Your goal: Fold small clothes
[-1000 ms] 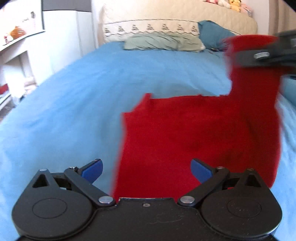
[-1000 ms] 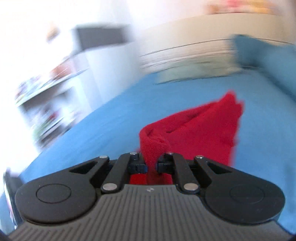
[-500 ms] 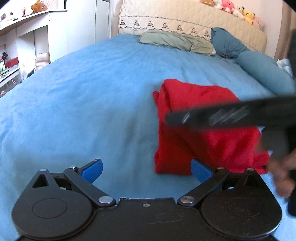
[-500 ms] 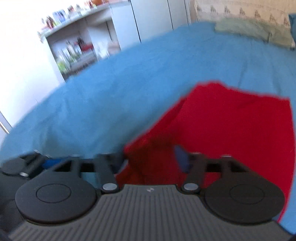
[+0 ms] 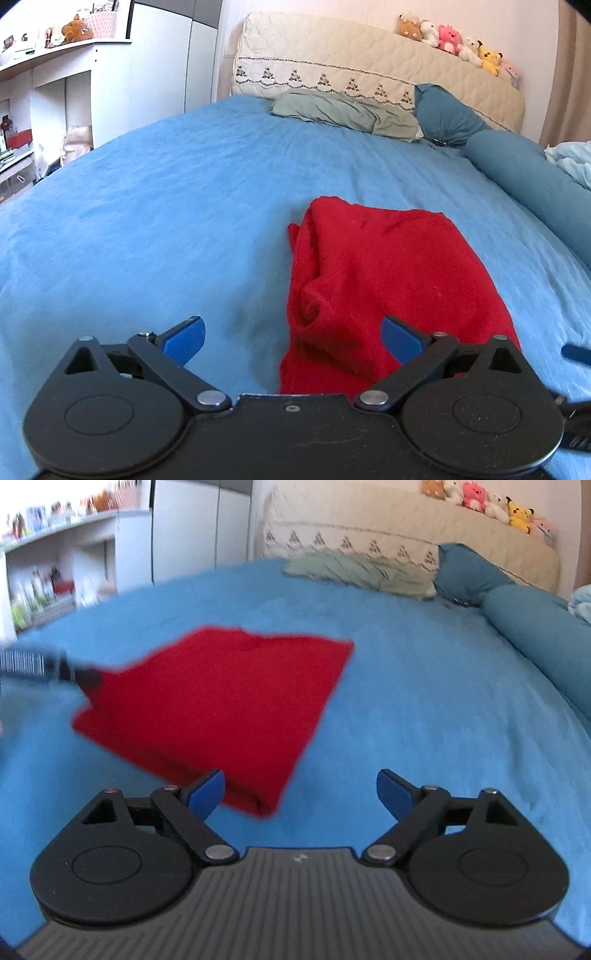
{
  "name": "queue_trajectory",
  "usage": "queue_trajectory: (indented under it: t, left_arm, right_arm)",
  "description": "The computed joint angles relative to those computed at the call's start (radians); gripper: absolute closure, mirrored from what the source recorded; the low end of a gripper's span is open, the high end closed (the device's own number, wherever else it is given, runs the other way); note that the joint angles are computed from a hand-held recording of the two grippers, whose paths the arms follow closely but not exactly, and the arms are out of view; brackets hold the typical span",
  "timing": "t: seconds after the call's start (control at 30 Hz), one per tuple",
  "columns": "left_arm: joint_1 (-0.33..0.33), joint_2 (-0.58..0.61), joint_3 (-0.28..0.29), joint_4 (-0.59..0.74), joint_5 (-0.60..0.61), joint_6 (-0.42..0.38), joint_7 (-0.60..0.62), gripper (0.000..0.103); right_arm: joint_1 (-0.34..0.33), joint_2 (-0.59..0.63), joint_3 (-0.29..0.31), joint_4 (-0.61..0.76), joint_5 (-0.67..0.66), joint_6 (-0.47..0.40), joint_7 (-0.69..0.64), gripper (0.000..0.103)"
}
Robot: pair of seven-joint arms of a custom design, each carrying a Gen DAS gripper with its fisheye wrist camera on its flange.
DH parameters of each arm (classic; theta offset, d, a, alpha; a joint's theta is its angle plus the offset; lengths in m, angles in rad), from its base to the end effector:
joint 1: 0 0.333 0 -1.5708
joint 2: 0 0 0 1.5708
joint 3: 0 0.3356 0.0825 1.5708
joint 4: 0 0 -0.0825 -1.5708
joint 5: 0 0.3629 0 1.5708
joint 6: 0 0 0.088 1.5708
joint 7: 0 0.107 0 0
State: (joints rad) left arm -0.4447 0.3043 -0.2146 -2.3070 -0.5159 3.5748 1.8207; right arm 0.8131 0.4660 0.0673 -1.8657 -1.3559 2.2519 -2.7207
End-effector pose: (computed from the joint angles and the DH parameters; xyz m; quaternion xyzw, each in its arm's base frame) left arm 0.4826 -0.2870 0.3598 -0.5354 0.7183 -0.3911 0.2107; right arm 0.4303 0.4724 0.3071 -0.5798 0.6724 -0.3813 0.2575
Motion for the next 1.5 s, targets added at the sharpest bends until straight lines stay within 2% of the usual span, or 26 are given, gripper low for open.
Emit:
queue_trajectory:
  t: [0.1, 0.2, 0.3, 0.37, 0.4, 0.43, 0.47, 0.5, 0.53, 0.57, 0.6, 0.67, 0.73, 0.77, 0.83, 0.87, 0.97, 1.03, 1.07, 1.17, 1.2, 1.27, 1.3, 1.4, 1.5]
  left_arm:
    - [-0.050, 0.019, 0.041, 0.028, -0.051, -0.003, 0.055, 0.000]
    - [-0.054, 0.036, 0.046, 0.046, -0.074, -0.009, 0.069, 0.000]
    - [-0.090, 0.041, 0.078, 0.057, -0.126, -0.018, 0.109, 0.000]
    - [-0.142, 0.045, 0.129, 0.067, -0.190, -0.039, 0.165, 0.000]
    - [-0.193, 0.050, 0.179, 0.078, -0.237, -0.060, 0.204, 0.000]
    - [-0.246, 0.060, 0.222, 0.105, -0.354, -0.092, 0.313, 0.000]
    - [-0.265, 0.068, 0.240, 0.118, -0.413, -0.118, 0.370, 0.000]
    - [-0.249, 0.063, 0.231, 0.109, -0.405, -0.146, 0.356, 0.000]
    - [-0.197, 0.050, 0.192, 0.081, -0.326, -0.159, 0.275, 0.000]
    - [-0.179, 0.044, 0.183, 0.060, -0.271, -0.158, 0.223, 0.000]
    - [-0.196, 0.041, 0.201, 0.059, -0.281, -0.171, 0.242, 0.000]
    - [-0.298, 0.044, 0.305, 0.064, -0.303, -0.200, 0.262, 0.000]
    - [-0.355, 0.044, 0.360, 0.059, -0.301, -0.200, 0.241, 0.000]
    - [-0.385, 0.034, 0.391, 0.054, -0.303, -0.214, 0.230, 0.000]
    - [-0.474, -0.012, 0.494, 0.036, -0.303, -0.275, 0.198, 0.002]
    - [-0.506, -0.029, 0.525, 0.030, -0.295, -0.274, 0.181, 0.002]
    - [-0.460, -0.093, 0.485, 0.017, -0.235, -0.224, 0.166, 0.000]
    - [-0.448, -0.096, 0.497, 0.070, -0.194, -0.266, 0.174, 0.000]
    - [-0.417, -0.087, 0.483, 0.109, -0.175, -0.318, 0.167, 0.000]
    - [-0.214, -0.015, 0.331, 0.307, -0.230, -0.574, 0.215, 0.000]
    - [-0.166, 0.029, 0.304, 0.385, -0.247, -0.672, 0.206, 0.000]
    - [-0.090, 0.105, 0.252, 0.498, -0.282, -0.798, 0.194, 0.001]
    - [-0.067, 0.149, 0.238, 0.552, -0.280, -0.841, 0.168, 0.004]
    - [-0.037, 0.239, 0.212, 0.651, -0.227, -0.890, 0.113, 0.013]
    - [-0.027, 0.285, 0.187, 0.695, -0.157, -0.896, 0.088, 0.015]
  right_arm:
    - [0.005, 0.039, -0.004, 0.029, 0.035, -0.025, 0.008, 0.000]
    - [-0.002, 0.065, -0.018, 0.042, 0.043, -0.017, 0.010, 0.006]
    - [0.022, 0.042, -0.031, 0.022, 0.040, -0.073, 0.073, 0.006]
    - [0.020, 0.016, -0.028, -0.015, 0.041, -0.088, 0.139, 0.006]
    - [0.009, 0.007, -0.022, -0.031, 0.043, -0.072, 0.165, 0.006]
    - [-0.005, 0.001, -0.017, -0.047, 0.040, -0.042, 0.181, 0.006]
    - [-0.012, 0.001, -0.015, -0.058, 0.035, -0.030, 0.200, 0.006]
    - [-0.016, -0.004, -0.014, -0.068, 0.023, -0.019, 0.225, 0.006]
    - [-0.021, -0.010, -0.014, -0.078, 0.015, -0.010, 0.252, 0.006]
    - [-0.026, -0.014, -0.012, -0.084, 0.012, -0.005, 0.275, 0.006]
    - [-0.029, -0.016, -0.008, -0.086, 0.014, -0.007, 0.278, 0.006]
    - [-0.032, -0.011, 0.002, -0.079, 0.032, -0.018, 0.248, 0.005]
    - [-0.037, -0.013, 0.008, -0.075, 0.049, -0.014, 0.205, 0.005]
    - [-0.046, -0.027, 0.011, -0.086, 0.051, 0.012, 0.183, 0.005]
    - [-0.062, -0.059, 0.009, -0.111, 0.023, 0.067, 0.152, 0.004]
    - [-0.065, -0.086, 0.012, -0.132, 0.010, 0.079, 0.128, 0.004]
    - [-0.101, -0.173, 0.023, -0.193, -0.022, 0.153, 0.068, 0.002]
    - [-0.142, -0.221, 0.027, -0.215, -0.035, 0.219, 0.055, 0.000]
    - [-0.168, -0.238, 0.025, -0.217, -0.036, 0.265, 0.046, 0.000]
    - [-0.253, -0.241, 0.008, -0.188, -0.009, 0.428, 0.070, 0.000]
    - [-0.279, -0.227, -0.004, -0.172, -0.013, 0.496, 0.105, 0.000]
    - [-0.313, -0.176, -0.025, -0.126, -0.001, 0.585, 0.156, 0.000]
    - [-0.321, -0.150, -0.034, -0.102, 0.019, 0.606, 0.155, 0.000]
    - [-0.341, -0.055, -0.057, -0.025, 0.113, 0.684, 0.100, 0.000]
    - [-0.331, 0.032, -0.098, 0.044, 0.149, 0.761, 0.116, 0.000]
